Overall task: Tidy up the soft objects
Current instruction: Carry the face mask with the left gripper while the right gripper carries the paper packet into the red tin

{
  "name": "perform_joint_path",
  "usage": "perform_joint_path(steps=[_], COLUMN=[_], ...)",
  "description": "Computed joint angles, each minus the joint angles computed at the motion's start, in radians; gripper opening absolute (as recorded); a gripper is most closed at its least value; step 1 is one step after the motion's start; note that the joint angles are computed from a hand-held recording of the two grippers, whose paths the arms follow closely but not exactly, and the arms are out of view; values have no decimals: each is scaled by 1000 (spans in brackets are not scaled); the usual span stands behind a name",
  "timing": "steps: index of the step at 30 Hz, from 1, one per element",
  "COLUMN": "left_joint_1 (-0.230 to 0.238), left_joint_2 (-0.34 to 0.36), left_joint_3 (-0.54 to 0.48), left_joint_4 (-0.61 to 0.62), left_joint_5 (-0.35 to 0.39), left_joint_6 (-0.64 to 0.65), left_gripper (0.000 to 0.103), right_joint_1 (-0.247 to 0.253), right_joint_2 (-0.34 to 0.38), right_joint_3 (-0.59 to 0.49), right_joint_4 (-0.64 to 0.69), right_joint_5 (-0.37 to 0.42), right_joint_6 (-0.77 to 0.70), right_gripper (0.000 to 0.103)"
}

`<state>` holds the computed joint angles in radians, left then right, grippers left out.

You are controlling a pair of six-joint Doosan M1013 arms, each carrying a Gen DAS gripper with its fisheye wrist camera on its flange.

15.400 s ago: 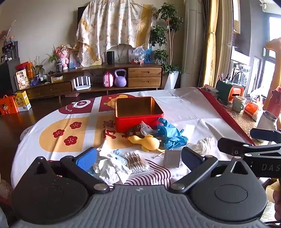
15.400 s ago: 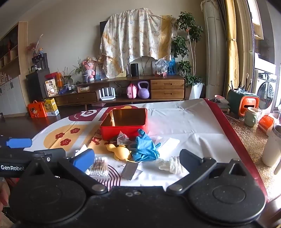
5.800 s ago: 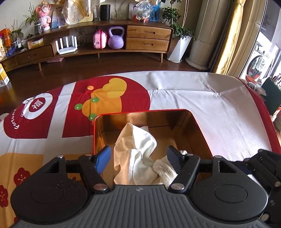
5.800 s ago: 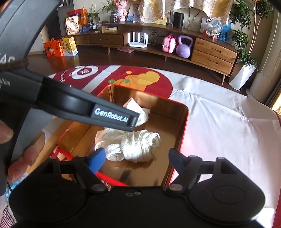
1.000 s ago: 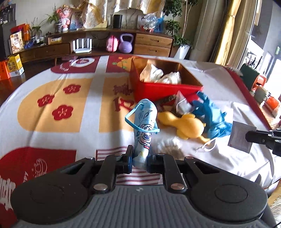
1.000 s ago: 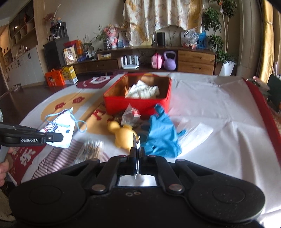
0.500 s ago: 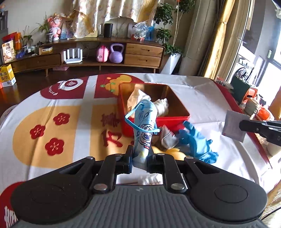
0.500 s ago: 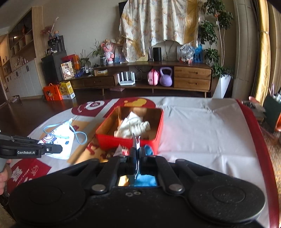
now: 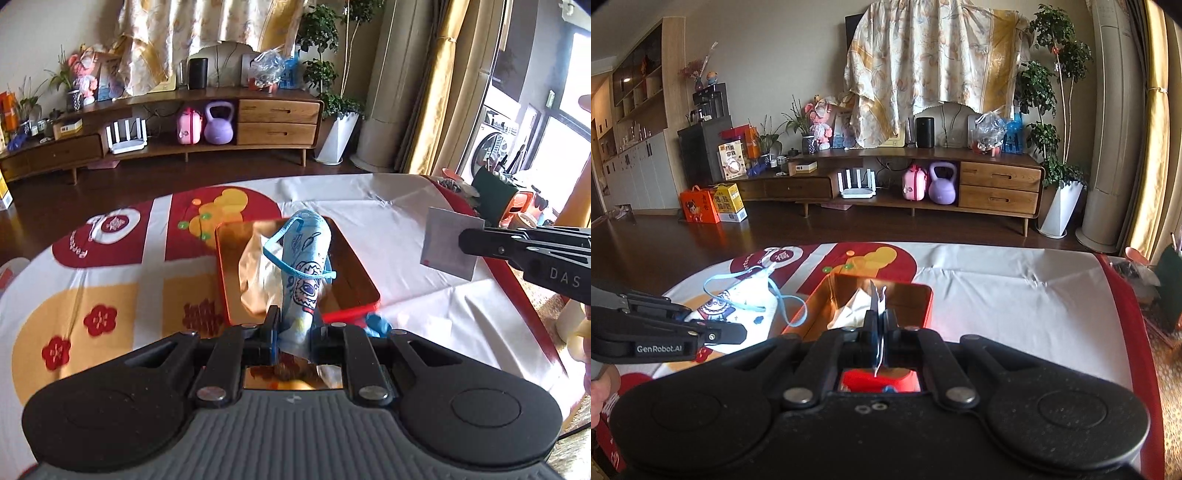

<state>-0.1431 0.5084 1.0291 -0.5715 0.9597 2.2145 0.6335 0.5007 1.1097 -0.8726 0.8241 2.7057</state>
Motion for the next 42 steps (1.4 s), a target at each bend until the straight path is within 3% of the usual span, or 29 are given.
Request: perform_joint_path(steps=[20, 32, 42], left_joint_1=[-64, -84, -91], left_joint_2=[214, 303, 352], left_joint_3=[-308, -406, -454], left_joint_4=[149, 186, 201], left_joint_5=[133, 163, 179], left_joint_6=[-172, -220, -221], left_gripper=[15, 15, 15], right_joint_1=[-95, -133, -146], right_joint_2=[132, 234, 262], right_joint_3=[-161, -287, -291], right_joint_4=[178, 304, 349], right_joint_5=[11, 60, 79], right_joint_6=[-146, -233, -216], right_gripper=[3, 3, 3])
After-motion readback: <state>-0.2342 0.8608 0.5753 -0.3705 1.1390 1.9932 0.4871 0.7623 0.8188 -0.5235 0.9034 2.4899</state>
